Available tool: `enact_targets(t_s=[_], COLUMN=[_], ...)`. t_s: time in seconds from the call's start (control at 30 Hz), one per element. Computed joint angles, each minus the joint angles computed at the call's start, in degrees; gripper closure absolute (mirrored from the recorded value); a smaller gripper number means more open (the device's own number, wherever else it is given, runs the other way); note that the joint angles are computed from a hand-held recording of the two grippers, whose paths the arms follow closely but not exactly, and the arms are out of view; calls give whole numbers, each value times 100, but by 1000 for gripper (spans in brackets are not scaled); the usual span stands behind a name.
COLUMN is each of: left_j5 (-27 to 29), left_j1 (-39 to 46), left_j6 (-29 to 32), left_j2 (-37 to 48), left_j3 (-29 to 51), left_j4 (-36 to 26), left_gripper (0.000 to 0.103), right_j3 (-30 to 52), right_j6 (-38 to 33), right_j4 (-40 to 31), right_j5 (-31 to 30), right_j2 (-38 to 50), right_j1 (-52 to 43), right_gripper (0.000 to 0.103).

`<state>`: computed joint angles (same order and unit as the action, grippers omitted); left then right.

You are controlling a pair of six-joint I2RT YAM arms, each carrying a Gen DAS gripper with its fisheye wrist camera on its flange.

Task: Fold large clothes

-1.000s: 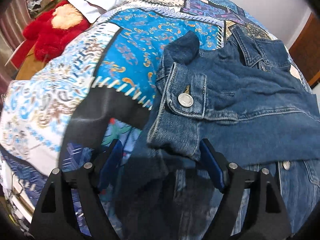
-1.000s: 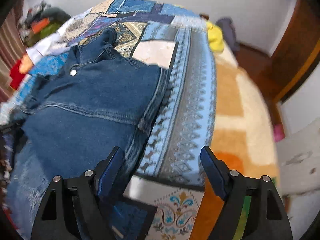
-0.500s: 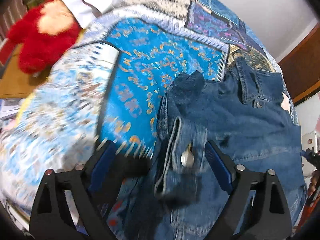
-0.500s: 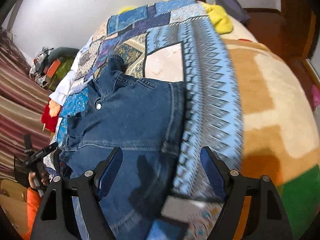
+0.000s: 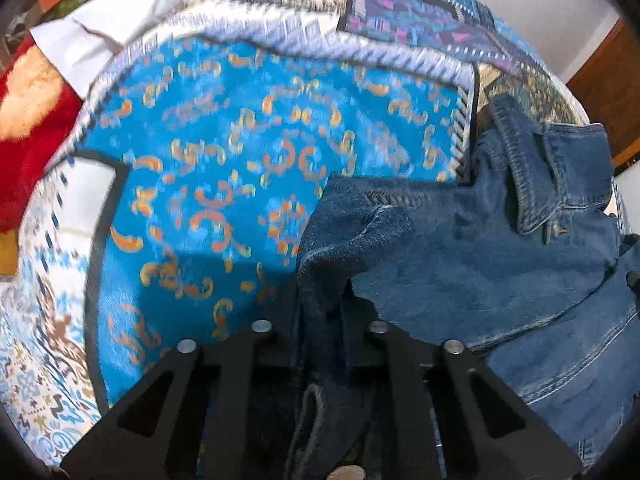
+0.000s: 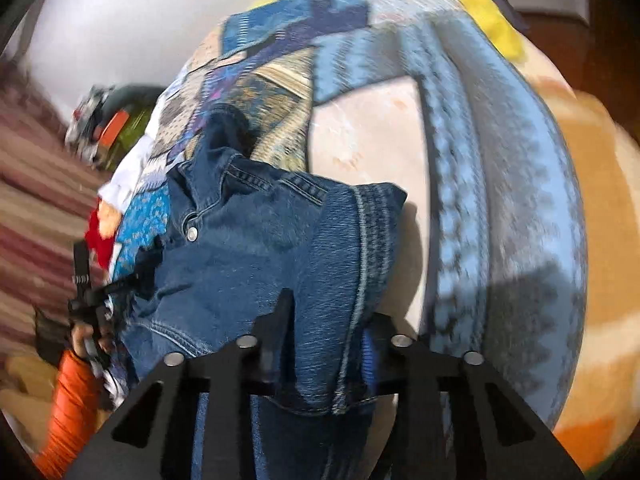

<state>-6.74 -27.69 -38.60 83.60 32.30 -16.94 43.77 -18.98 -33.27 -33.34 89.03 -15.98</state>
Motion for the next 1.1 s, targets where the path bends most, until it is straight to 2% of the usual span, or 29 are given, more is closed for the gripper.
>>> enact_targets(t_s=[0.1,0.27,0.37,0.5,0.53,0.6,0.63,0.67,0.7,0.73,0.87,1.0,1.1], left_j5=[-385,-406,-468,-61,-11,-88,-147,-190,-207,-215,-454,-774,-1160], left_j1=[-71,471,874,1496,1554,1526,1490,1456,1435,1418,1161,654,-8], left_j6=[2,106,326,534,532,526,510,472,429,372,201,-14,-313], left_j2=[-428,-1203,-975,-524,-503,-321,-292,-281,-243,-278,-458,-1069,-1733], left_j3=[142,247,394,383,298,243,205,164,178,178,284,402,605], left_j4=[-332,-727,-783,-519,-447,-290,-240,-179,-148,-178,-572,-1283,-2111], left_gripper=[93,93,93,90,87,83,81,80,80,80,74,74,65], right_j3=[189,1108,1764,2098,2120,1974,1818,1688,1522,1519,1724,1381,1220], right_j6=[159,686,926,970,913,947,933,861,676,595,554,537,540], right_j4=[311,788,963,1362,1415,1635,1830,2023,2220,2113,1096,562,-16], right_j5=[288,862,1151,1743,1898,2225,2636,3009,3001,2793,2033,1636,1306], right_j2=[-81,538,1212,1729,1786,1713,1627,1579,1516,1493,1250,298,-551], right_j1=[471,1393,1799,2200,2270,2310,2350,2383,2273,2132,1529,1191,1023], right_gripper=[85,86,86,85,80,53,22,9,9,9,8,8,8])
